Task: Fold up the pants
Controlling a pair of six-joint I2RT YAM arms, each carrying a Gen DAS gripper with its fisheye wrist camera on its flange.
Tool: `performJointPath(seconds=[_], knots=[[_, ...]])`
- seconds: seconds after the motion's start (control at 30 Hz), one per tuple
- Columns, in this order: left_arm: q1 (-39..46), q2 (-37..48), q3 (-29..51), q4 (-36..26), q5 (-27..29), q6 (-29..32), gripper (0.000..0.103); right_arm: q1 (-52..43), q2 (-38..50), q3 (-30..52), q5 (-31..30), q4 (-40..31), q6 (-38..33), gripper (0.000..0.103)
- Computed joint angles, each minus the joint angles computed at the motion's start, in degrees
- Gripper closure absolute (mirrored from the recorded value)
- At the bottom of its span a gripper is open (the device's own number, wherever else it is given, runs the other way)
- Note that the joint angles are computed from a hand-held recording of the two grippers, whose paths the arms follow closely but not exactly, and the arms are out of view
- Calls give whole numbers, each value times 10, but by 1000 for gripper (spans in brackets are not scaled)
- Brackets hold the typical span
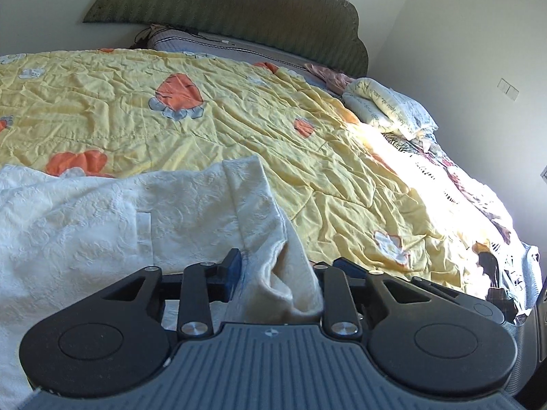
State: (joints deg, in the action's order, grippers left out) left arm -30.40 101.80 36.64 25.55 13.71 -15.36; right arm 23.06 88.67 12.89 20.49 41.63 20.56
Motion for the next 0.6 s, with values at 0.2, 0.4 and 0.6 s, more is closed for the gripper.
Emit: performJointPath(seconds=[0.2,0.4,0.6], knots=[[52,-73,-62,42,107,12,30,-6,-71,-62,51,8,34,88],[156,-221,-139,-17,94,96,25,39,-167,-93,42,7,39,88],[341,-266,-195,-61,138,184,24,109,-157,-66,-32,-32,15,88]])
